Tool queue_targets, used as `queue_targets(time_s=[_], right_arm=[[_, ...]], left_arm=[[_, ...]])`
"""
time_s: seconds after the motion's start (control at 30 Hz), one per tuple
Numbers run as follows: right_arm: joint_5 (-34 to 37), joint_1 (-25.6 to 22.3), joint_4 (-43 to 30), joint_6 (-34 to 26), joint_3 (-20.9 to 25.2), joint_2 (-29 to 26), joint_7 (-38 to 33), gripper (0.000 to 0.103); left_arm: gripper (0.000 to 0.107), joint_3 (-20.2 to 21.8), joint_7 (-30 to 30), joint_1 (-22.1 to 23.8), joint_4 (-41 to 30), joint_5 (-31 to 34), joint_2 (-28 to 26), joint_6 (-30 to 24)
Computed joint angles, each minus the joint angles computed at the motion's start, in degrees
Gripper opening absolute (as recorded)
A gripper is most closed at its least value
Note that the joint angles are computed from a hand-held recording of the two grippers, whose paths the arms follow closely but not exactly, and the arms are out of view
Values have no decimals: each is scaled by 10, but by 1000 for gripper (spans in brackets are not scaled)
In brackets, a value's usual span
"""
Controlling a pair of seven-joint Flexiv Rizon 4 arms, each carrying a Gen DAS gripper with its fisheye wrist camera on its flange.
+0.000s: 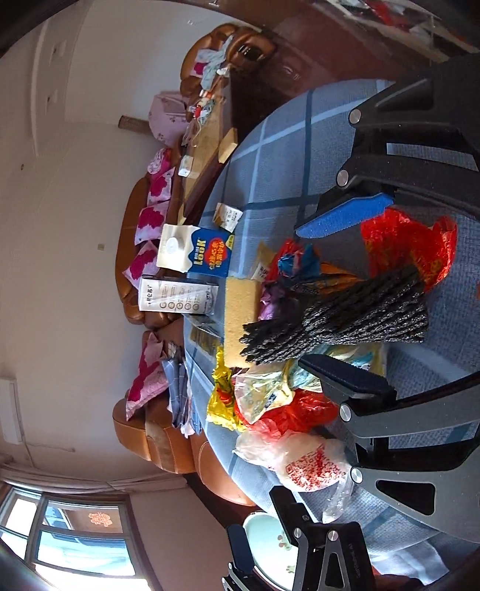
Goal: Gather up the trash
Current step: 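Move both grippers back over the trash on the table, then grasp the white printed plastic bag with the left gripper while the right grasps the black scrubber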
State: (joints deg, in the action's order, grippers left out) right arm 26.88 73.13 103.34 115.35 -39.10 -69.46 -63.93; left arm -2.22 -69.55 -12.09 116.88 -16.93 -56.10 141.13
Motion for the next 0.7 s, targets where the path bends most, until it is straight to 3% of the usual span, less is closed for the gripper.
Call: queue_targets(time_s=[0.1, 0.13, 0.2, 0.27, 0.37, 0.43, 0.7], right_arm=[[-28, -28, -5, -9, 29, 14, -5, 58], [-36, -35, -6, -12, 36, 19, -7, 53], [-47, -42, -4, -9, 46, 27, -12, 45], [-63, -56, -5, -12, 63, 36, -20, 25], [-69, -67, -1, -1, 80, 45, -29, 21], [-63, -65, 0, 6, 81, 45, -36, 19], [-3, -34, -1, 40, 64, 58, -79, 19]], left_arm=[[76, -9, 1, 5, -11, 19, -5, -23], [76, -9, 5, 3, -14, 23, -8, -29], [69, -14, 6, 8, -19, 37, -10, -45], [53, -24, 3, 21, -24, 59, -11, -66], [35, -34, -6, 38, -28, 93, -12, -83], [31, -41, -15, 50, -25, 115, -10, -83], [28, -29, -56, 71, 21, 140, 22, -15]])
